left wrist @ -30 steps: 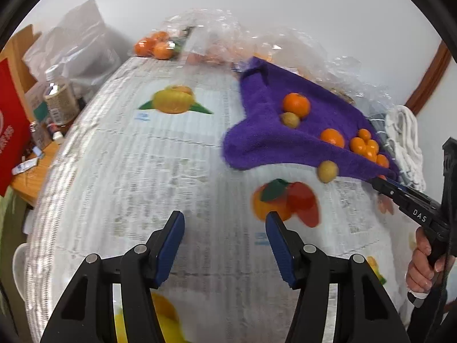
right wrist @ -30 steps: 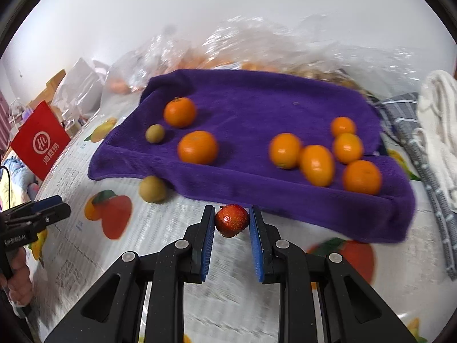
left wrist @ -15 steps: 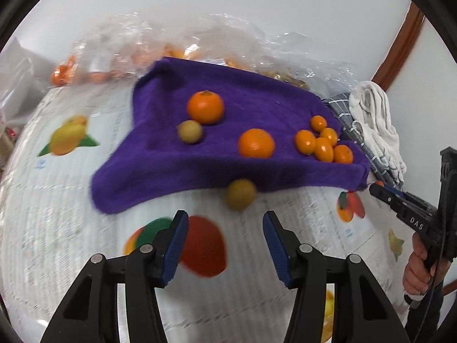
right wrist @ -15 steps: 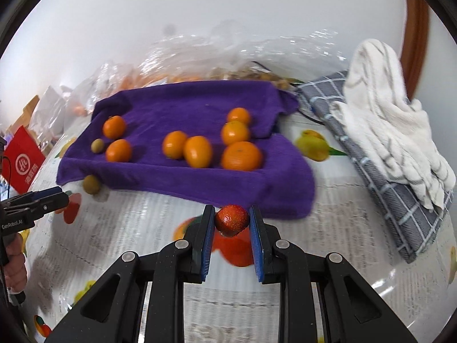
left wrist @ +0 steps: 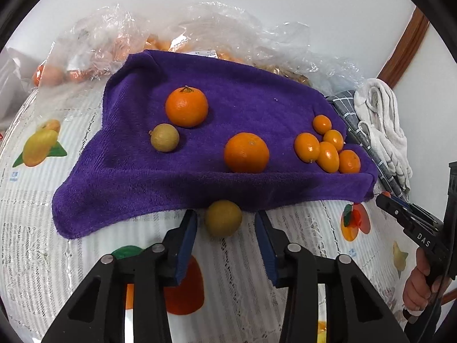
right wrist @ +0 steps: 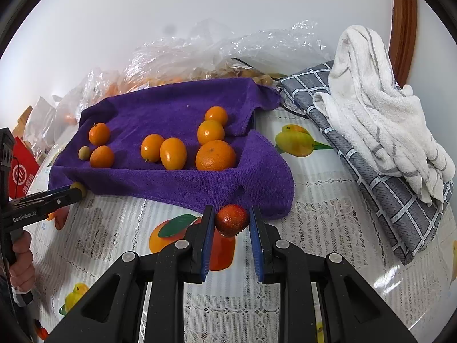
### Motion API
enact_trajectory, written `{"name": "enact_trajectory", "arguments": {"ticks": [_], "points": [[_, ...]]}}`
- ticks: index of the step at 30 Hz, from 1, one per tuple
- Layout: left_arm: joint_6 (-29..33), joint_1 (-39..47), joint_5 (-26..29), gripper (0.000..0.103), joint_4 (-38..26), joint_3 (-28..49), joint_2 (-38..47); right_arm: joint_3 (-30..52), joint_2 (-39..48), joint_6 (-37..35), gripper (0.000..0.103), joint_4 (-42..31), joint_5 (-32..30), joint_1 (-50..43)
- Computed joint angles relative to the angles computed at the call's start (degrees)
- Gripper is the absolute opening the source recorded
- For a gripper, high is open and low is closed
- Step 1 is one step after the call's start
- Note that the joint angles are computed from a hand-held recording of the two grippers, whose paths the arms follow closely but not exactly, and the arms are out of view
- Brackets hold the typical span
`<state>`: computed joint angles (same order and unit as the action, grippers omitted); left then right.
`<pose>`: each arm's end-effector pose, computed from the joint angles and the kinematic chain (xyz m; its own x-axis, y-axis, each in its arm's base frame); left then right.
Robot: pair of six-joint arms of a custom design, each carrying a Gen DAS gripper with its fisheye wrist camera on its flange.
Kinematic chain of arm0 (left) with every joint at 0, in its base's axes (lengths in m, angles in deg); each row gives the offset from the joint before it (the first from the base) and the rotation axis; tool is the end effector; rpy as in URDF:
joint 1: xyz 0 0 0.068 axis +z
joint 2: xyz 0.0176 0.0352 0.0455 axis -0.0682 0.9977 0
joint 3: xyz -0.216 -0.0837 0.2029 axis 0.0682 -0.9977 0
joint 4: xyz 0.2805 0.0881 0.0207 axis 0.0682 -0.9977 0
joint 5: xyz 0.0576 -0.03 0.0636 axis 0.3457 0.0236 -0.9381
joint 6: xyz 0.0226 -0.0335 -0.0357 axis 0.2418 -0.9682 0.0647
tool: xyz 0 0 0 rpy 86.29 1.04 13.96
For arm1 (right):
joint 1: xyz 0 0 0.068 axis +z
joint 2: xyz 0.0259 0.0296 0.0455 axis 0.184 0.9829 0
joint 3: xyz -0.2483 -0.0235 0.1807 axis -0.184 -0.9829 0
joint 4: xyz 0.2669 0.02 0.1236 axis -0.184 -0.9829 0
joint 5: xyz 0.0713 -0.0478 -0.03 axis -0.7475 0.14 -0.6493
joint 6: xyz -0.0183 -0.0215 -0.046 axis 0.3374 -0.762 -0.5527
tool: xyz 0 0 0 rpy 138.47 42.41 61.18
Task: Organize fruits
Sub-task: 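Carry the red fruit with the right gripper over the towel while the left carries the yellow-green fruit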
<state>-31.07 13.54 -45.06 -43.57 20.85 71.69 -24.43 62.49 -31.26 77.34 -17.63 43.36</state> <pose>0.3569 0.0913 0.0791 -0.7862 0.2862 -0.5477 0.4841 0.8361 -0.2581 0.2282 0.1283 0.0669 -0.7295 0.2683 -0.6292 0.2797 0.9565 0.0835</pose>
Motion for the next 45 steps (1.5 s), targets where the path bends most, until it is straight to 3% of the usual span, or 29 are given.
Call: {"name": "enact_trajectory", "arguments": {"ticks": [6,24,45], "points": [[-0.71,-0.51,0.6,0.026,-0.9,1.33,1.01,0.78,0.77,0.42,0.024,-0.89,-0.37,-0.09],[5.74,6.12,5.03,0.026,-9.43,2.38,-2.36,2.5,-0.51,2.82,0.024,-5.09,1.82,4.07],[5.45,8.37,8.11,0.026,-11.92,3.23,-7.61,4.07,-7.59,2.19,0.024,-10.85,5.1,5.62]]}}
